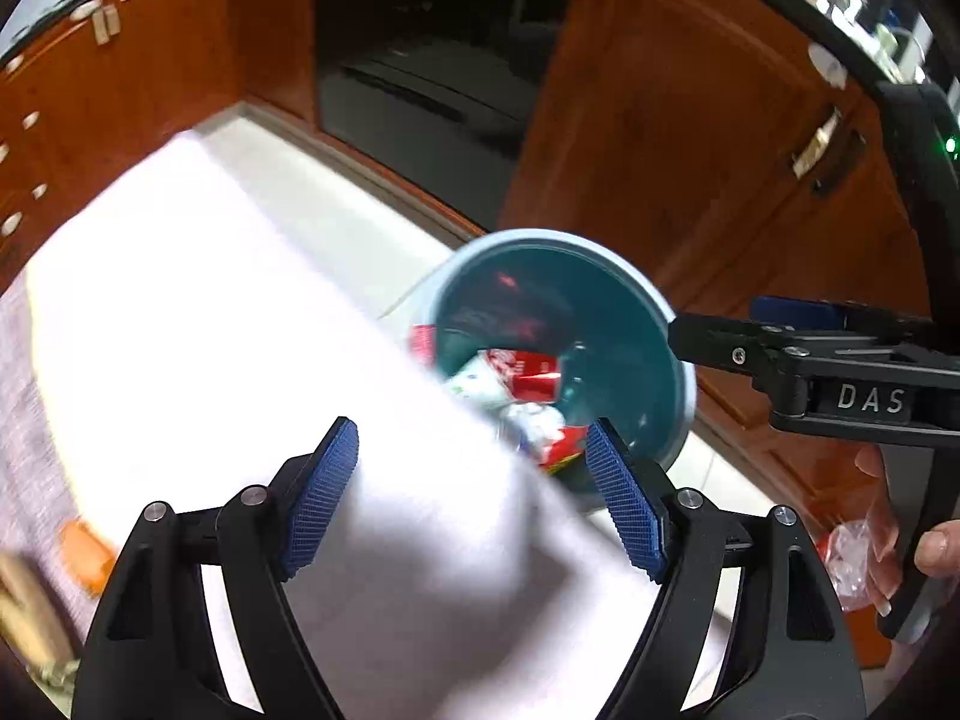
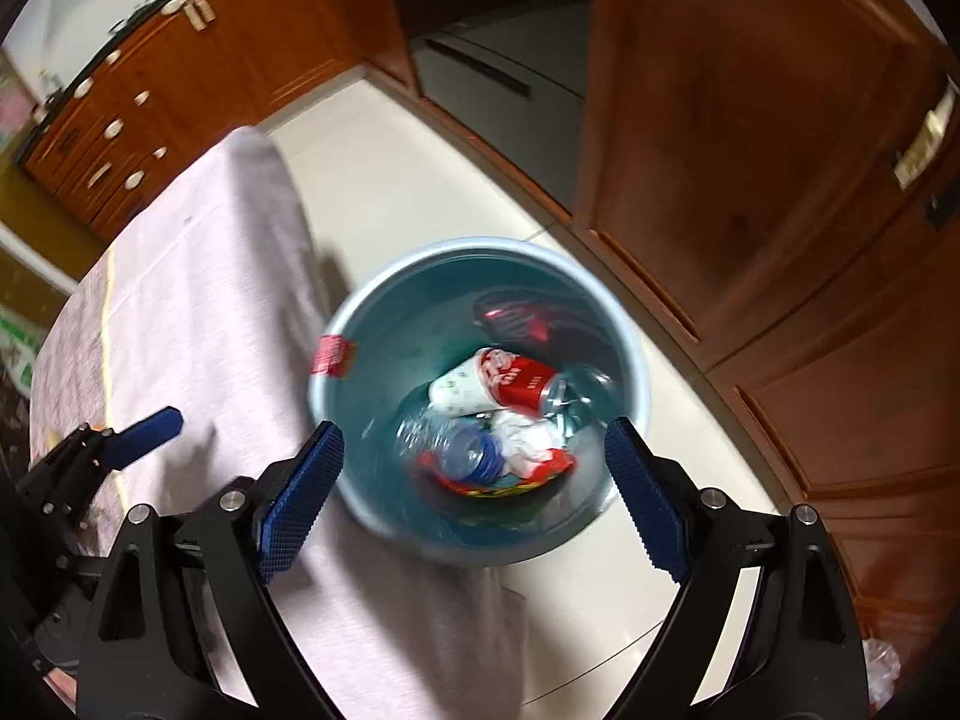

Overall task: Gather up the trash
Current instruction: 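Return the right gripper to the table and grasp the green corn husk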

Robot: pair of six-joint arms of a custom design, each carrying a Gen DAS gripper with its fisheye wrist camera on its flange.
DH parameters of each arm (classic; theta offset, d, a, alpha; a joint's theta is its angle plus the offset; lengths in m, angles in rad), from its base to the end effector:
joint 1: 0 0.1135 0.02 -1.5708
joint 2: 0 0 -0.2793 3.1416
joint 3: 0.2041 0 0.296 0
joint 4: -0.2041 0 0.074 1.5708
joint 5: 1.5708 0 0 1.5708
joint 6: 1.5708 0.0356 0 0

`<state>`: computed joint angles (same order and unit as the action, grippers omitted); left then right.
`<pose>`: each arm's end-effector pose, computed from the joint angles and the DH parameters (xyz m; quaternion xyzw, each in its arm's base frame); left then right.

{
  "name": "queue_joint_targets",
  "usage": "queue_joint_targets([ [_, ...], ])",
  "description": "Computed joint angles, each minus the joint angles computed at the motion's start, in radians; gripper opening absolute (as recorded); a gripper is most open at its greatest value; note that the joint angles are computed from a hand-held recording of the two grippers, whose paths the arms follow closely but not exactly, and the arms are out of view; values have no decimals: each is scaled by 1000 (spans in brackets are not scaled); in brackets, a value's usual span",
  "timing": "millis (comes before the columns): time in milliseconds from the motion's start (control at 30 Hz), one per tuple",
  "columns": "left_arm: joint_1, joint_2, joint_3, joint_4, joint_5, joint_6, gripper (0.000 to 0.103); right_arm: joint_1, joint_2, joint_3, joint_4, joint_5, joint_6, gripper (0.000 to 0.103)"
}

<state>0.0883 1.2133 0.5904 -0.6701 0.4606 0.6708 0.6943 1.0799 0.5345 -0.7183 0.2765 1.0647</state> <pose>0.2223 0.0038 0.1529 0.3072 0.9145 -0.1600 0.2090 0.1599 0.1205 0.1576 0.2010 0.9582 0.0299 0.2015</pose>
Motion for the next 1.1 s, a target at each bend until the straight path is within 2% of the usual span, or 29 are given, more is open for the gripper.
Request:
queue_joint_targets([
  [100, 130, -6, 32, -71, 23, 86, 79, 79, 77, 56, 23, 12, 29, 85],
  [200, 299, -4, 71, -152, 46, 221, 80, 163, 179, 132, 51, 17, 54, 85],
  [300, 482, 26, 117, -221, 63, 367, 85, 235, 275, 213, 69, 19, 65, 85],
  [333, 551, 49, 138, -237, 72, 417, 88, 264, 317, 251, 70, 21, 71, 85],
  [467, 771, 141, 240, -309, 101, 590, 89, 341, 444, 389, 61, 24, 76, 85],
  [600, 958, 291, 388, -354, 113, 706, 91, 414, 596, 584, 27, 30, 42, 85],
  [833, 1136, 552, 651, -396, 101, 750, 92, 503, 885, 994, -75, 30, -80, 85],
  [1100, 1215, 771, 887, -484, 83, 792, 92, 549, 1272, 1556, -282, -12, -260, 85],
])
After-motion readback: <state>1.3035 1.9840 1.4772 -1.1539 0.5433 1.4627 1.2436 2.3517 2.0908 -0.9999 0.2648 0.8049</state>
